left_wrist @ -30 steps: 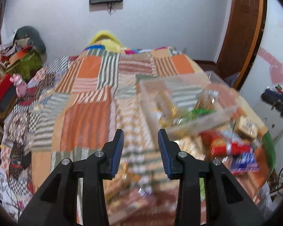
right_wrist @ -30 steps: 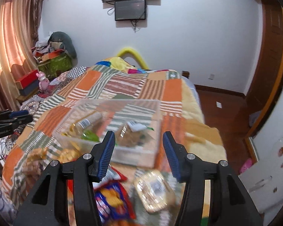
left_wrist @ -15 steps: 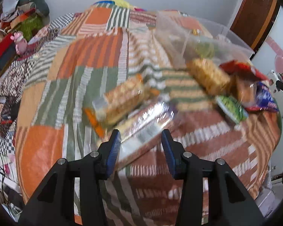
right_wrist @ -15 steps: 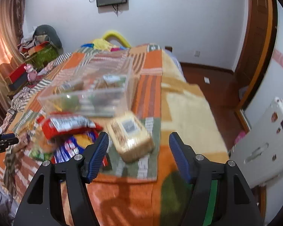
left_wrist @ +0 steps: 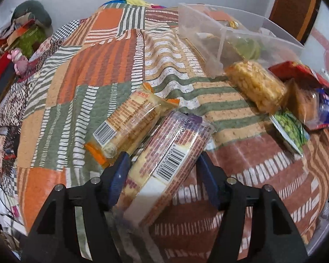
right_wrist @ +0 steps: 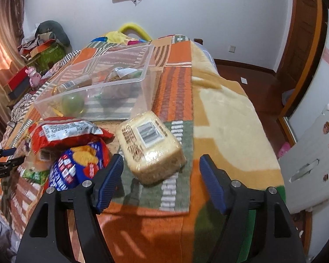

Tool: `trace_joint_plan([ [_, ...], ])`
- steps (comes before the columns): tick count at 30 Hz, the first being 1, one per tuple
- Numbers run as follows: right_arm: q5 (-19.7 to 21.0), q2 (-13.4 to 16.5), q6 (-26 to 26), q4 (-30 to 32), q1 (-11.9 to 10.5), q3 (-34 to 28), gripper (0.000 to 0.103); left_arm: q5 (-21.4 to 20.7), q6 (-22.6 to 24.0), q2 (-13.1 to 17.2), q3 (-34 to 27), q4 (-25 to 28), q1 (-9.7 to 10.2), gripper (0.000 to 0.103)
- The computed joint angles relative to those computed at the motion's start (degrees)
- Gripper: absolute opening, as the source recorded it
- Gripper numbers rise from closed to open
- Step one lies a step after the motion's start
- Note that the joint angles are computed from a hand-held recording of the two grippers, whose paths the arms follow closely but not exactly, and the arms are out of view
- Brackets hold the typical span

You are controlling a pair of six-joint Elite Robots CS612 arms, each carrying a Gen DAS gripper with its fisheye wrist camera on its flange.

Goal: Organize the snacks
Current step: 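Grasp the square bread cake with the right gripper while the left grasps a biscuit roll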

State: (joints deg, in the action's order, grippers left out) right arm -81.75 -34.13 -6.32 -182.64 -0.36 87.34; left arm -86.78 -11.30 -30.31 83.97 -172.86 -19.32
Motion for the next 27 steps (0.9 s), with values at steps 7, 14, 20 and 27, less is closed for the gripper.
trace_joint_plan([
  [7,1.6,1.2,-1.6,4.4,0.3,-2.8,0.071,-3.2,-2.3,0.1,-0.3,-0.5,0.42,0.045],
  [14,4.0,1.6,-1.8,6.2,-0.2,-3.4,0.067,-3.5,-2.6,-0.2,0.1,-2.0,0.01,0.045],
  [20,3.3,0.6,-2.3,3.0,-0.1,-1.0,0.054,-3.0,-1.7,-1.1,0.7,-3.8,-0.53,0.044],
  [27,4.4,-0.9,0.0,-1.5,-0.7,1.1,0.053,-2.3,-1.9,-1.9,0.3,-5.8,-0.87,0.044],
])
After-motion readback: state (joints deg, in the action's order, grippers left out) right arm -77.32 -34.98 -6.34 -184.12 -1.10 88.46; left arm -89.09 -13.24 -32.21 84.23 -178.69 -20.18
